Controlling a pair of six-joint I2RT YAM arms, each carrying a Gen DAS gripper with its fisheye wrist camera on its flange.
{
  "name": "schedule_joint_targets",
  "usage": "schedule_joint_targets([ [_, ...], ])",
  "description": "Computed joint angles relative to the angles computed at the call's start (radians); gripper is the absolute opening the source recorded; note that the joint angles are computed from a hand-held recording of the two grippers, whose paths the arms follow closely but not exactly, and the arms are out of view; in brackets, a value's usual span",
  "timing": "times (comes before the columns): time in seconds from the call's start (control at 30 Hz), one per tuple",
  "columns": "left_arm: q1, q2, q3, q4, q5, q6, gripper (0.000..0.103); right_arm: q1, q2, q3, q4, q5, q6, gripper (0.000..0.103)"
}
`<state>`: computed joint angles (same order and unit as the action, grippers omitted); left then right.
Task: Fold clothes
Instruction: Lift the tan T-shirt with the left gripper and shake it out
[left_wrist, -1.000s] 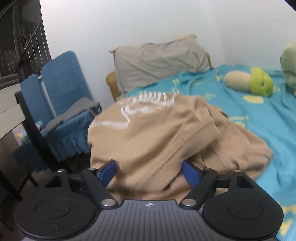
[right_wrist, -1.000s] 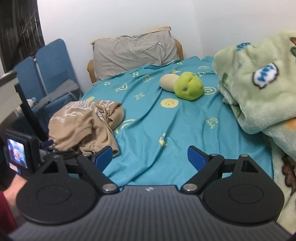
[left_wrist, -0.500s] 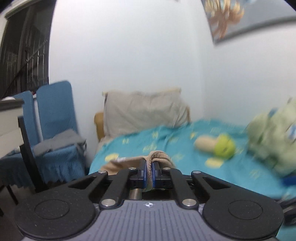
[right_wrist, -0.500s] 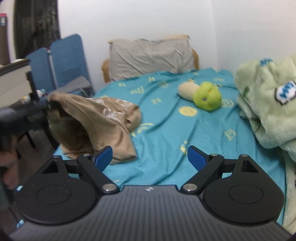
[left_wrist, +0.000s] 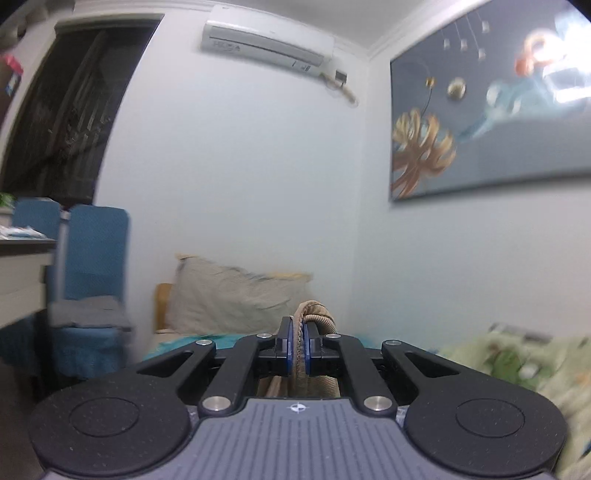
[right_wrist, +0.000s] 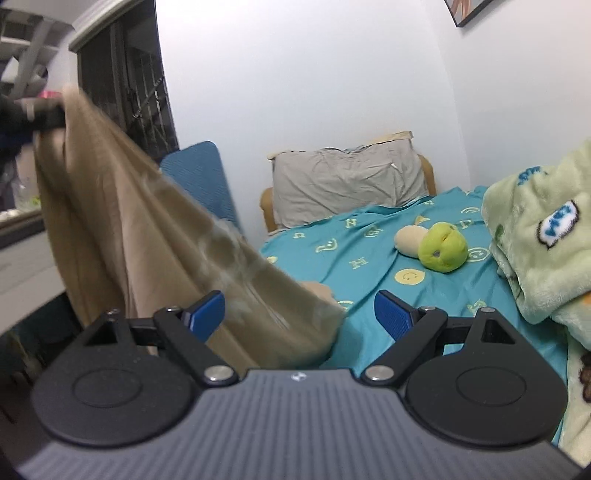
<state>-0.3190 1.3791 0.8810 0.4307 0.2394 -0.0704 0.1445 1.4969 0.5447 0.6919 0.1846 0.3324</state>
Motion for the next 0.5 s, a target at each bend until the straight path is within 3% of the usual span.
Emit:
schedule_joint_targets([
  [0.13, -0.009, 0.104, -0.043, 0.044, -0.069, 0.054, 0.007, -0.007, -0.037, 0.007, -0.115, -0.081, -0.027, 0.09],
  [0.23, 0.029, 0.235, -0.008, 0.072, -0.064, 0.043, 0.007, -0.002, 0.011, 0.057, -0.198, -0.183, -0.038, 0.089],
  [0.37, 0.122, 0.337, 0.011, 0.102, 0.008, -0.031, 0.009, 0.058, 0.121, 0.163, -0.352, -0.207, -0.092, 0.088],
  [0.5, 0.189, 0.39, 0.051, 0.066, 0.033, -0.089, 0.009, 0.124, 0.253, 0.272, -0.504, -0.092, -0.118, 0.064],
])
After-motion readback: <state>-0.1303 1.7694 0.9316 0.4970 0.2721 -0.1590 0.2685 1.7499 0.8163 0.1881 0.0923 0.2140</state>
